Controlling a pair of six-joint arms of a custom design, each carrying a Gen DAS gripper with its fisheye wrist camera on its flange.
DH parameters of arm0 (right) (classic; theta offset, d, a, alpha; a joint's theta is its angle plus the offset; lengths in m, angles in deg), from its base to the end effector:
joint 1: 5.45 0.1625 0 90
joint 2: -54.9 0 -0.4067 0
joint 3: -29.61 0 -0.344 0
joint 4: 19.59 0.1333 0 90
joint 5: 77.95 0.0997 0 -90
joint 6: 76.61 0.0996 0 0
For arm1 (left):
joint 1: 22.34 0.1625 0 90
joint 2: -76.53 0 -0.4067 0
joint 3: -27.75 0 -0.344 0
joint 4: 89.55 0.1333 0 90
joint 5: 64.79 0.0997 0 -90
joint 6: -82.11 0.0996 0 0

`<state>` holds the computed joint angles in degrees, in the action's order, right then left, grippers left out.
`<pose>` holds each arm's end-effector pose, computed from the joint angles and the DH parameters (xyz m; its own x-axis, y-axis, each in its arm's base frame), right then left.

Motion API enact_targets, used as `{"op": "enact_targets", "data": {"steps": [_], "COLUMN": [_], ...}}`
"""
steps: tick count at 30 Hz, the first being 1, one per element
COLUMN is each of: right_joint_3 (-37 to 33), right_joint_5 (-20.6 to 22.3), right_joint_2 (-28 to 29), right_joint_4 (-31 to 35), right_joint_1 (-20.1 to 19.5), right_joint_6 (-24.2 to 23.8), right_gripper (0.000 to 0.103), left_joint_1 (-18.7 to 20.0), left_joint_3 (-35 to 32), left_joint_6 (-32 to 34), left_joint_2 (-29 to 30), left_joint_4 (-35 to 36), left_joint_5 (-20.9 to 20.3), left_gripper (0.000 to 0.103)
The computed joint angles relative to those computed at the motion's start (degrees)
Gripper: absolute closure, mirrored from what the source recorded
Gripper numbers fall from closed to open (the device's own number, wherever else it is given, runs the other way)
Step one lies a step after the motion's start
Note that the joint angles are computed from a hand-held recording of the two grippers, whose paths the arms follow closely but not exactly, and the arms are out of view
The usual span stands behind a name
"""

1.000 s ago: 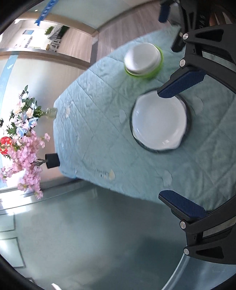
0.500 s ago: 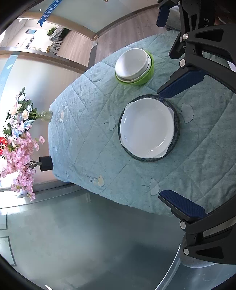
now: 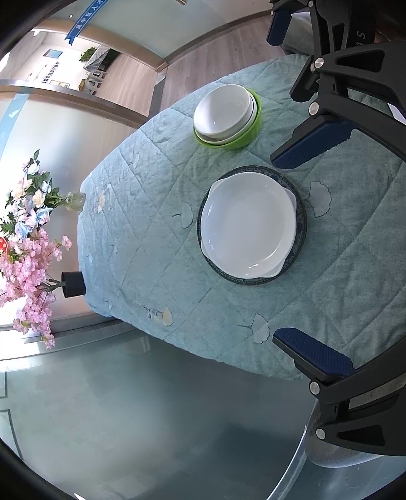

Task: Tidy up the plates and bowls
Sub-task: 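Move both tools to the green bowl holding the white bowls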

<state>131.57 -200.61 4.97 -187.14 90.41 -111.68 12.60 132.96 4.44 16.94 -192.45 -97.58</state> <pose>0.1403 -0.5883 0.1698 -0.6519 -0.3969 0.6461 -0.5702 0.8182 -0.0728 -0.2866 -0.4649 0.1681 -0.6605 -0.3204 -0.6791 0.2082 0.7908 -0.5755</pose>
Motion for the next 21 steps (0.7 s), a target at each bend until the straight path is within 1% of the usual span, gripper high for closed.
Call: {"op": "enact_targets", "data": {"steps": [2, 4, 6, 7, 9, 10, 12, 16, 18, 19, 21], "right_joint_3": [-0.58, -1.59, -3.16, -4.32, -7.06, -8.51, -12.51, -20.51, -25.71, -27.31, -31.34], "right_joint_5": [-0.06, 0.09, 0.44, 1.28, 2.68, 2.89, 3.30, 4.11, 5.02, 5.03, 5.79], "right_joint_2": [0.21, 0.42, 0.67, 0.64, 0.99, 1.41, 2.48, 5.03, 6.98, 7.72, 9.60], "right_joint_4": [0.51, 1.23, 2.36, 3.71, 5.77, 6.77, 10.15, 17.13, 22.68, 24.20, 28.14], "right_joint_1": [-0.20, -0.62, -1.27, -1.78, -2.69, -2.98, -3.89, -5.68, -6.56, -6.74, -7.27], "right_joint_6": [0.14, 0.23, 0.94, 1.58, 1.64, 1.34, 1.41, 3.62, 5.03, 5.15, 5.18], "right_gripper": [0.001, 0.001, 0.001, 0.001, 0.001, 0.001, 0.001, 0.001, 0.001, 0.001, 0.001], "left_joint_1": [0.76, 1.85, 3.37, 4.41, 6.21, 7.42, 8.60, 11.70, 13.79, 14.49, 16.75], "left_joint_3": [-0.19, -0.40, -1.15, -1.97, -4.40, -6.09, -8.90, -15.84, -19.50, -20.80, -25.28], "left_joint_6": [2.49, 6.24, 11.54, 14.56, 18.63, 21.75, 24.63, 32.59, 36.58, 37.49, 39.37], "left_joint_2": [0.34, 0.72, 1.44, 2.08, 3.64, 4.87, 6.95, 12.47, 15.45, 16.42, 19.57], "left_joint_4": [-2.53, -6.98, -12.57, -15.42, -18.30, -20.50, -21.67, -24.08, -25.82, -25.89, -25.03], "left_joint_5": [-0.81, -1.72, -3.39, -4.68, -6.60, -8.07, -9.07, -12.36, -15.69, -17.00, -20.87], "left_gripper": [0.001, 0.001, 0.001, 0.001, 0.001, 0.001, 0.001, 0.001, 0.001, 0.002, 0.002]}}
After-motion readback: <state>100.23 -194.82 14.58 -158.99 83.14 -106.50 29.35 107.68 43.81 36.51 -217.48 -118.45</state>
